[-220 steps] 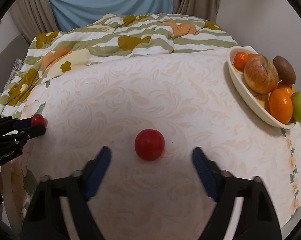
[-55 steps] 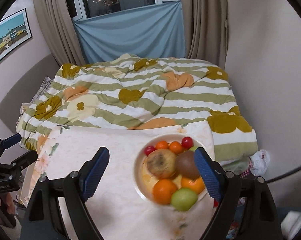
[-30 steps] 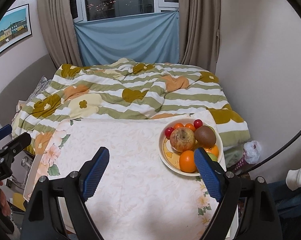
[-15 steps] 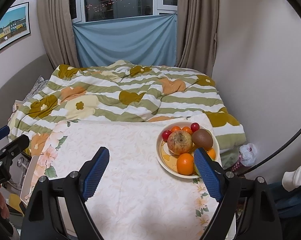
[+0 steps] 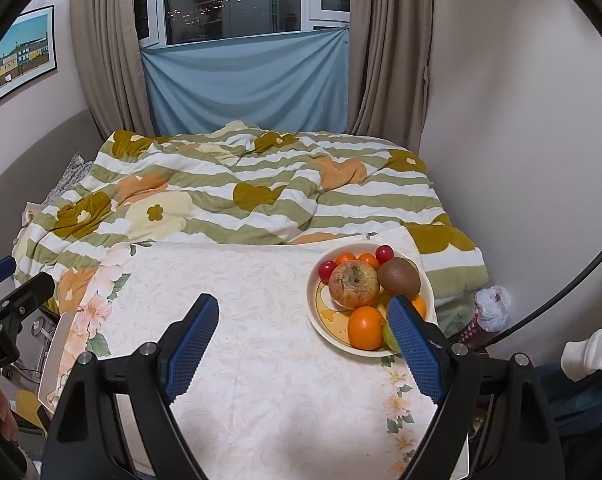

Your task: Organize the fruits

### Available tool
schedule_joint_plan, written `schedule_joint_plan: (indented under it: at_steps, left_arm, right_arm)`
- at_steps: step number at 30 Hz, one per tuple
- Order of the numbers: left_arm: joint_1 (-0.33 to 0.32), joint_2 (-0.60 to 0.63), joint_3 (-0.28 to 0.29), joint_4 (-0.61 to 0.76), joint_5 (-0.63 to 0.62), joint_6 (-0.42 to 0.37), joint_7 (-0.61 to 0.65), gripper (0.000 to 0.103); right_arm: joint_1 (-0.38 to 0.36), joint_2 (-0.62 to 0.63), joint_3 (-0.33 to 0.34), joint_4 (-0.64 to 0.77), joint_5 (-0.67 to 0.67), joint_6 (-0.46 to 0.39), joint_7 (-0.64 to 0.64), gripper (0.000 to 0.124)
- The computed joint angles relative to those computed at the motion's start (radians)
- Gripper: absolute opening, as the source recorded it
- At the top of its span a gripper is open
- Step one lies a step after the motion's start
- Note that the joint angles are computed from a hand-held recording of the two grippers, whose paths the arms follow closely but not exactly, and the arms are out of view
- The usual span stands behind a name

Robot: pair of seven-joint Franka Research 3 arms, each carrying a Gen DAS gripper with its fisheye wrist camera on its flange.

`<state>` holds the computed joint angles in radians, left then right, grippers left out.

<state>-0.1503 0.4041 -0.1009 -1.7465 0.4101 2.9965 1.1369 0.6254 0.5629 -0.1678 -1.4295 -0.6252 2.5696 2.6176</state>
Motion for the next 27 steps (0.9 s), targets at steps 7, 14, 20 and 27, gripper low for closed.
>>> schedule_joint_plan:
  at_steps: [7, 14, 20, 27]
  left_arm:
    - [-0.005, -0.002, 0.006, -0.007, 0.008, 0.011, -0.003, 0.103]
    - [-0.050, -0.010, 0.058, -0.016, 0.080, 0.016, -0.059, 0.103]
    - [-0.044, -0.003, 0.049, -0.002, 0.095, -0.018, -0.070, 0.103]
    - [-0.070, -0.003, 0.091, -0.006, 0.161, -0.014, -0.156, 0.103]
  right_arm:
    - [-0.001, -0.005, -0.004, -0.011, -0.004, 0.008, 0.006, 0.084]
    - [-0.003, -0.008, -0.003, -0.015, -0.006, 0.012, 0.008, 0.084]
    - [-0.007, -0.009, -0.002, -0.017, -0.001, 0.017, 0.005, 0.084]
    - [-0.005, -0.005, 0.001, -0.006, 0.007, 0.004, -0.003, 0.084]
